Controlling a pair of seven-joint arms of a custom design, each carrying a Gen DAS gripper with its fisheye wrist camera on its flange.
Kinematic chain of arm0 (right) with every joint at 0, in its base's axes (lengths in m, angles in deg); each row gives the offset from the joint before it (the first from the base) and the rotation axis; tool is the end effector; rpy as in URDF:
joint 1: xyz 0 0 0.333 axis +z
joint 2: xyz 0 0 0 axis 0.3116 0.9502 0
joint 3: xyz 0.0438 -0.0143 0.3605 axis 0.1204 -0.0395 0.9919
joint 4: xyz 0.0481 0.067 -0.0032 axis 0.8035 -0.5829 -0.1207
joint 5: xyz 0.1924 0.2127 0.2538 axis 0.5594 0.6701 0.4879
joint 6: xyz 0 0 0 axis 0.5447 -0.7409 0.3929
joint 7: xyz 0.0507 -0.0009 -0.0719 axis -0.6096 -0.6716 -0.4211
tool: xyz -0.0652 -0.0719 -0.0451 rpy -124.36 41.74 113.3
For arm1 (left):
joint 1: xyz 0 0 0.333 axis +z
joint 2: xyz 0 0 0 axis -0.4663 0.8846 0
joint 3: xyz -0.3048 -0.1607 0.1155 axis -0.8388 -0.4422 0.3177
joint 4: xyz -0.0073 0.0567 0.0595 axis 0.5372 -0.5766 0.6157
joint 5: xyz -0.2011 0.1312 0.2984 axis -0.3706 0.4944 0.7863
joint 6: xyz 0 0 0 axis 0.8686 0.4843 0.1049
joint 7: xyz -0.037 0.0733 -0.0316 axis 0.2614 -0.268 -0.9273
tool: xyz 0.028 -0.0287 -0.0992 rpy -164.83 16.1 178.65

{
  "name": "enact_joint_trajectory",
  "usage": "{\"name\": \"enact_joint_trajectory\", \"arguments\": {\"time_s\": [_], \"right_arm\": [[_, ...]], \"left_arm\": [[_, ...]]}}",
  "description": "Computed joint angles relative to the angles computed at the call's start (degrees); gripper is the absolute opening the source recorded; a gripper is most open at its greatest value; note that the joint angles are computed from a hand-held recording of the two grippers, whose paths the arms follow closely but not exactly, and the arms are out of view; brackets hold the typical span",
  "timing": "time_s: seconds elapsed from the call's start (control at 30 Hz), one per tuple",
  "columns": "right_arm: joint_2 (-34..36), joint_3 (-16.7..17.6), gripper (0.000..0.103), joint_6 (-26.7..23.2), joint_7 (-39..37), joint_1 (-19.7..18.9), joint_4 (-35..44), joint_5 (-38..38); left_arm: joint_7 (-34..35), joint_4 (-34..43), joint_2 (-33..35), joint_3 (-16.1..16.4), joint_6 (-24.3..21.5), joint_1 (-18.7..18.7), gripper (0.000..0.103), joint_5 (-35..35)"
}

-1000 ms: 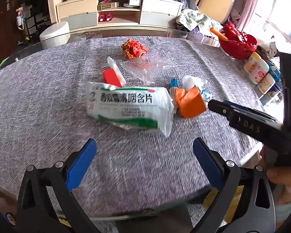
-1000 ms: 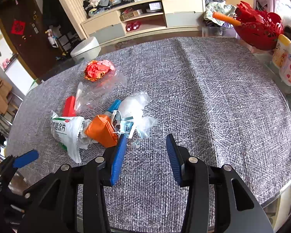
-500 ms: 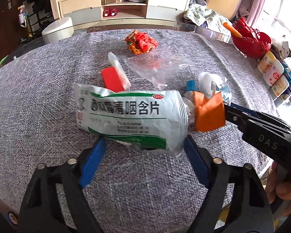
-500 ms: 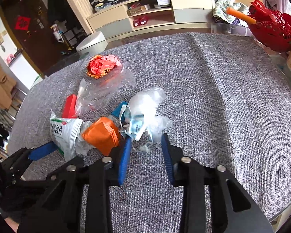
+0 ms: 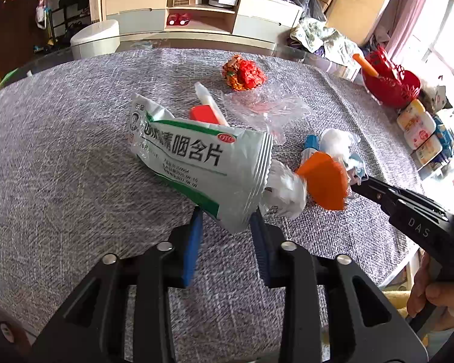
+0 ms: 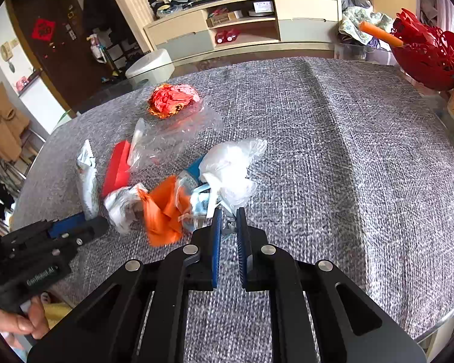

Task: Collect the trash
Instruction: 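Grasp the white-green medicine packet with the left tool while the right tool grasps a wrapper, then lower the packet and wrapper into the bin and open both tools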

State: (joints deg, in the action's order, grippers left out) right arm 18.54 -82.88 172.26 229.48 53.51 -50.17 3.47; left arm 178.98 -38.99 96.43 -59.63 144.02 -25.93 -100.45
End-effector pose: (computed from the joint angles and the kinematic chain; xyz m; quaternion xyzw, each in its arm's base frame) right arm 0.5992 0.3303 0.3756 -0.5763 0.7534 -0.1521 0.2777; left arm 0.6596 -0.1565 0.3794 -0.5329 0.7954 -0.2815 0.0635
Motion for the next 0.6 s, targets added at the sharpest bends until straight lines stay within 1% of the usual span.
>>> {"name": "enact_joint_trajectory", "arguments": {"time_s": [0.1,0.2,0.23,0.3,0.4,0.47,0.6], "right_arm": [[-0.5,-0.2,0.011,-0.1,0.5,0.7,-0.6,-0.4],[-1.0,-0.7,0.011,-0.7,1.6,1.6,-1.2,-1.5],[-1.2,-0.9,0.010,-0.9,2.3,1.9,-1.4,-2.1],[-1.4,-0.6,0.010,-1.3,3.2,2.0,-1.6,-2.8],[-2.2,0.1,0.010,-1.6,4.2,1.9,-2.5,-3.7],[-3.0,0.3,0.010,-1.7,5.5,2.3,-3.3,-4.8],[-4.9,0.4,0.010,-1.6,9.5,3.4,-5.1,-8.1]], "left_arm": [[1.6,-0.7,-0.5,-1.2,0.1,1.6,0.026,-2.1],[2.5,-1.1,-0.8,-1.3,0.6,2.0,0.023,-3.1],[2.8,-1.4,-0.9,-1.3,0.8,2.2,0.020,-3.5],[3.6,-2.0,-1.4,-1.4,1.3,2.5,0.015,-4.1],[5.1,-2.9,-2.2,-1.8,1.4,3.2,0.012,-5.3],[7.1,-4.3,-3.3,-2.3,1.9,4.0,0.009,-6.8],[11.7,-7.9,-6.5,-3.0,2.5,5.3,0.008,-10.7]]}}
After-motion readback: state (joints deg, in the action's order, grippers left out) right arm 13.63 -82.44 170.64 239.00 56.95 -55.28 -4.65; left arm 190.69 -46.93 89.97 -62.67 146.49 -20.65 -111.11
